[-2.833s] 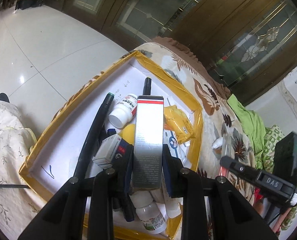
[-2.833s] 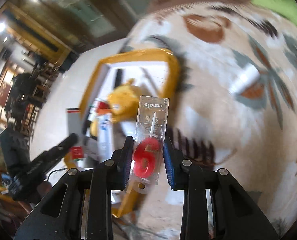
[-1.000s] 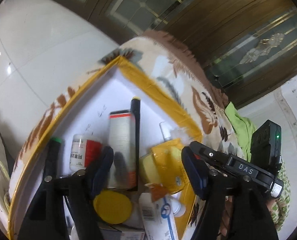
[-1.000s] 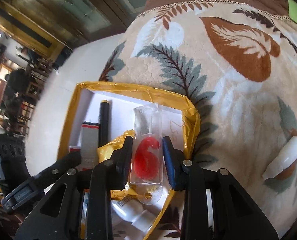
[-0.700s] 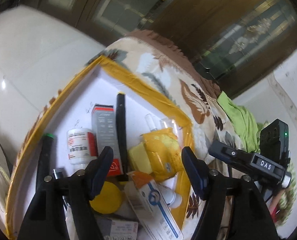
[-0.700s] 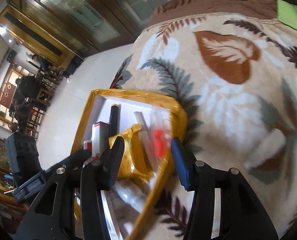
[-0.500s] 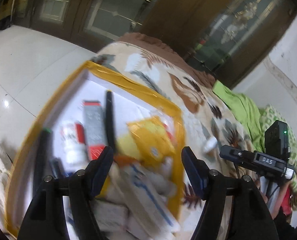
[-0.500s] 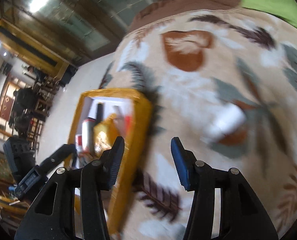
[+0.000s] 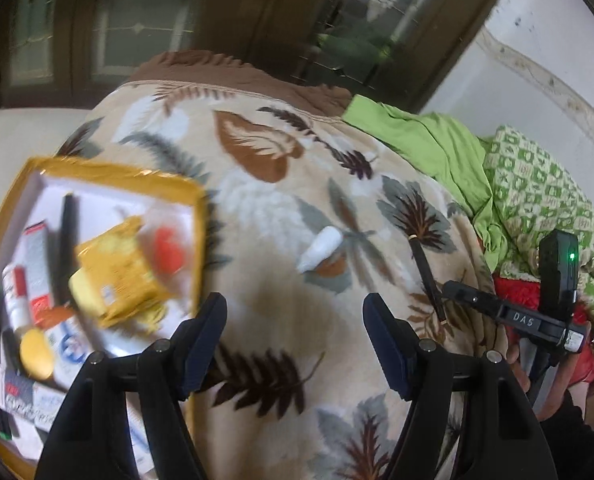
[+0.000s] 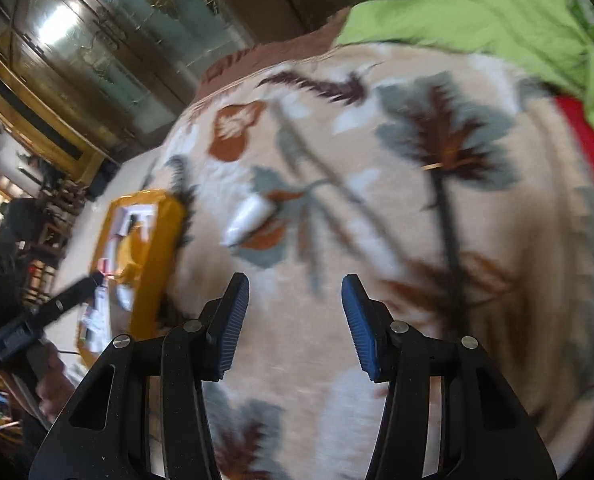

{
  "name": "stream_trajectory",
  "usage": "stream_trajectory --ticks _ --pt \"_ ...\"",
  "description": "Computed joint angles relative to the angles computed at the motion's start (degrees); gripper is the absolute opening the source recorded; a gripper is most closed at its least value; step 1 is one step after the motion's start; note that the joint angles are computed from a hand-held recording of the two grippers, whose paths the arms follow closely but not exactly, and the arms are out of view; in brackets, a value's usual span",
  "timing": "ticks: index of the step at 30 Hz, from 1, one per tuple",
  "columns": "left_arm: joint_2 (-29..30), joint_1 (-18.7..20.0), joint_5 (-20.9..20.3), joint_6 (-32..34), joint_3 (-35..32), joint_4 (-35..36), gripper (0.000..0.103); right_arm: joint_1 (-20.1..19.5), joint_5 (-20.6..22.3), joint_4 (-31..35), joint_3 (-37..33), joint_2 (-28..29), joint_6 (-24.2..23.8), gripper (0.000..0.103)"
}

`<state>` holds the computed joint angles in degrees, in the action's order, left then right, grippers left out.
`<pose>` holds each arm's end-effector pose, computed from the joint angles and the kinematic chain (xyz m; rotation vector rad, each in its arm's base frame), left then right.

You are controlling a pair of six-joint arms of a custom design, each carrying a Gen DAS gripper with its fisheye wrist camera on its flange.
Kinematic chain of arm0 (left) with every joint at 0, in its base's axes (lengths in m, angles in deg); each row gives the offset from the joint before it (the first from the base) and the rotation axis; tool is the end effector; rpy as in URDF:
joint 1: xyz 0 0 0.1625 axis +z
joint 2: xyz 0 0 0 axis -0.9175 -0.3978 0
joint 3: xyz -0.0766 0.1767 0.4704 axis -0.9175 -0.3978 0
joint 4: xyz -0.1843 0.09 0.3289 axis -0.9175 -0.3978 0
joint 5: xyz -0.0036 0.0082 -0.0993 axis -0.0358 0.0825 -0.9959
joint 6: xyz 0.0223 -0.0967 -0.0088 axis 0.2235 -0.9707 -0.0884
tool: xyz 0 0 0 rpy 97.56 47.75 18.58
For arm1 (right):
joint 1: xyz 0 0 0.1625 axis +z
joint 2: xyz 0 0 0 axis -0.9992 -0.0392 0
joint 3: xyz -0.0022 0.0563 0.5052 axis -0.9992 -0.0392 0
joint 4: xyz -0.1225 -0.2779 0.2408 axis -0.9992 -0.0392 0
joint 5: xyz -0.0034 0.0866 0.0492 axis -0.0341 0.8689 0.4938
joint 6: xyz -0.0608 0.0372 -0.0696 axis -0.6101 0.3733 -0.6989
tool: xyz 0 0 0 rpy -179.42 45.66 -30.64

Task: Organize objects
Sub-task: 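Move both grippers back over the last marker and dropper bottle, then grasp the white dropper bottle with the left gripper while the right gripper grasps the black marker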

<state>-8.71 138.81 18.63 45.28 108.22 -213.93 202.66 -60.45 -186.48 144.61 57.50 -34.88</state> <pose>0.0061 -0.5768 0.4220 0.1864 2.6199 -0.7969 0.3947 -0.6296 -0.0037 0.3309 -2.7501 0.4922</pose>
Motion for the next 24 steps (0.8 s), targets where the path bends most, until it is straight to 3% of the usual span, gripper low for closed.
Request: stream_trajectory --ticks 7,16,19,22,24 --pt "3.31 -1.11 1.4 0.12 -1.37 1.32 0.071 -2.39 -5.07 -0.88 1.18 -0.84 2.99 0.049" --pt "6.86 0.54 2.01 -1.04 -4.12 3.97 0.071 -3.56 -9.79 3.59 -2.76 2.29 7.18 0.048" --pt "8.6 0.66 2.59 -1.2 -5.92 5.06 0.071 -4.5 -8.99 2.44 -2.71 2.67 9.49 0.04" --pt "11.51 0.33 6.02 -1.56 -8.49 6.09 0.07 -4.49 -10.08 2.89 -3.06 3.06 8.93 0.031" --pt "14.03 0.6 7.54 -2.36 -10.95 7.42 0.069 -4.75 -9.46 3.39 -3.14 2.94 8.41 0.031"
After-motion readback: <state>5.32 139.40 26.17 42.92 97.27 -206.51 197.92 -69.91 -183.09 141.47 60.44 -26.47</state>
